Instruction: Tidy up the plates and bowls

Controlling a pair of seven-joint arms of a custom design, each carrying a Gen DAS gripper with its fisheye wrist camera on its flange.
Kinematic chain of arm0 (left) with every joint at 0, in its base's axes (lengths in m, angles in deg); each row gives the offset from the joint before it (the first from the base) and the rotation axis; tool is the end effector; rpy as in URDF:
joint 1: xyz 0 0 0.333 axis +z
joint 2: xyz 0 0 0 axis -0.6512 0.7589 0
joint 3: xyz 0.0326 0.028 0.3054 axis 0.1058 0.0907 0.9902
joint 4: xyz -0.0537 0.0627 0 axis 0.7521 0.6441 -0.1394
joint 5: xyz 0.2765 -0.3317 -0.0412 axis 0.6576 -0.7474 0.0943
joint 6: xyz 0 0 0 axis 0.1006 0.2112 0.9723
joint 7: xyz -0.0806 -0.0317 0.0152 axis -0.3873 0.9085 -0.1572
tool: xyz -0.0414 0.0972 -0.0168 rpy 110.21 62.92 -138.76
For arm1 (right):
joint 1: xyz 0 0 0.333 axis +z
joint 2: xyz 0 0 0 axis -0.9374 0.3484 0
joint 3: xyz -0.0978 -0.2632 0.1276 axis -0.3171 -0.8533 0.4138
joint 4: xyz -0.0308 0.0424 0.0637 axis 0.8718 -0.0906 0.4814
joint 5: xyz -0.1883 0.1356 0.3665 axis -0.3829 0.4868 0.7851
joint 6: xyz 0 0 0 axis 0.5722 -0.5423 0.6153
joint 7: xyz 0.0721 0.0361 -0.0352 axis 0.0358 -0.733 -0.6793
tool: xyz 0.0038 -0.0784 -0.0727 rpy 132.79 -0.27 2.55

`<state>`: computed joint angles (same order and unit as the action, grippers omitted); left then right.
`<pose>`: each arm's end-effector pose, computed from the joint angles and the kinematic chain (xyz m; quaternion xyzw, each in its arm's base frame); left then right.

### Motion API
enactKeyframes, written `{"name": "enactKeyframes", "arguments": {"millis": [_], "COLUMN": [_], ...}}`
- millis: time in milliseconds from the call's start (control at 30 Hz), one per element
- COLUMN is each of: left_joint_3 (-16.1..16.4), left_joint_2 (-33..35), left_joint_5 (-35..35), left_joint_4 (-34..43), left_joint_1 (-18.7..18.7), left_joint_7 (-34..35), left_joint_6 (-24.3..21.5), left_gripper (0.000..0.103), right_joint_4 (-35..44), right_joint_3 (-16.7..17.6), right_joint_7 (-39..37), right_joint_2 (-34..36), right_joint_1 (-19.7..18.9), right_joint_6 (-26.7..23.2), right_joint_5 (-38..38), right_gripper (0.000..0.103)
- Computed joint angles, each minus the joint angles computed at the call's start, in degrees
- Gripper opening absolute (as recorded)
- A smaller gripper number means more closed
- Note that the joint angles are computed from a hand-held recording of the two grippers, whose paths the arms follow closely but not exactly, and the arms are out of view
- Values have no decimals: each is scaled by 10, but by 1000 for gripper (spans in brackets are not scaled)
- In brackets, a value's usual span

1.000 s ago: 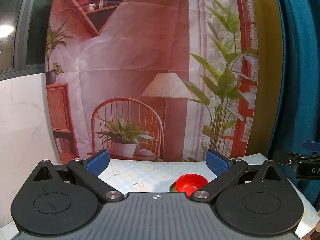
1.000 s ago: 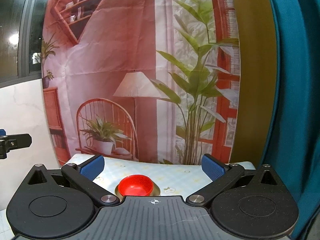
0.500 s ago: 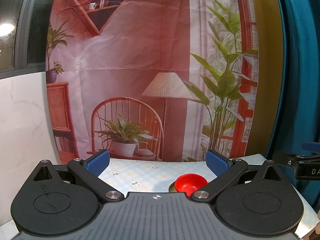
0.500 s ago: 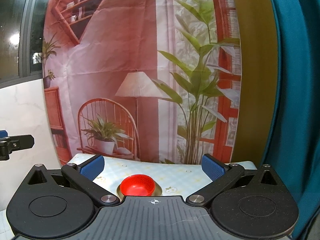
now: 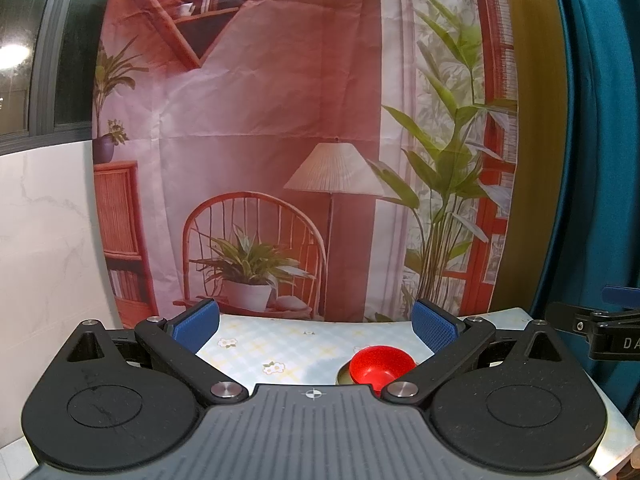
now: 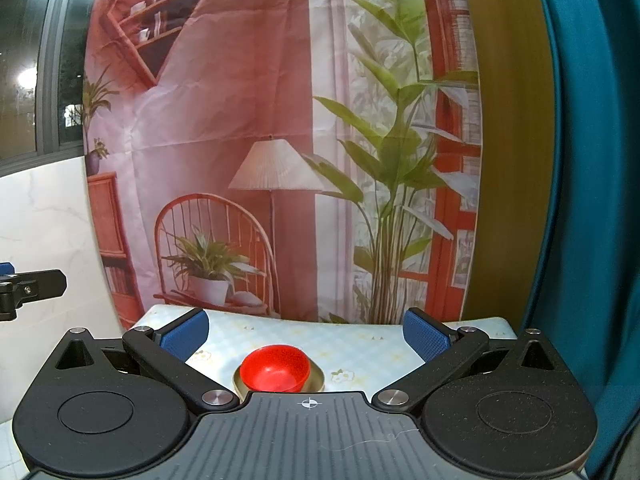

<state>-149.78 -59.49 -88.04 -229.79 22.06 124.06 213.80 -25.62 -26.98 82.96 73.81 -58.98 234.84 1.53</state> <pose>0.4821 -0.0626 0.5478 -0.6095 0.4170 -0.3794 0.5574 0.5914 0.2306 0.5386 -0.6399 0.3753 -0.3280 0.5848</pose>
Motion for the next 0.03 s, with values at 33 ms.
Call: {"name": "enactKeyframes", "arguments": {"millis": [33], "left_joint_3": [2], "left_joint_2": [4], "left_joint_5": [2], "left_joint_4": [2], "left_joint_1": [0], "left_joint_7": [2], "left_joint_6": [1], "left_gripper": [103], "right_joint_4": [0], "right_joint_3": [0], "right_joint_7": [-1], "right_joint_2": [0], "right_joint_1": [0], "right_joint_6": [0], "right_joint_5": [2], "right_gripper": [103]}}
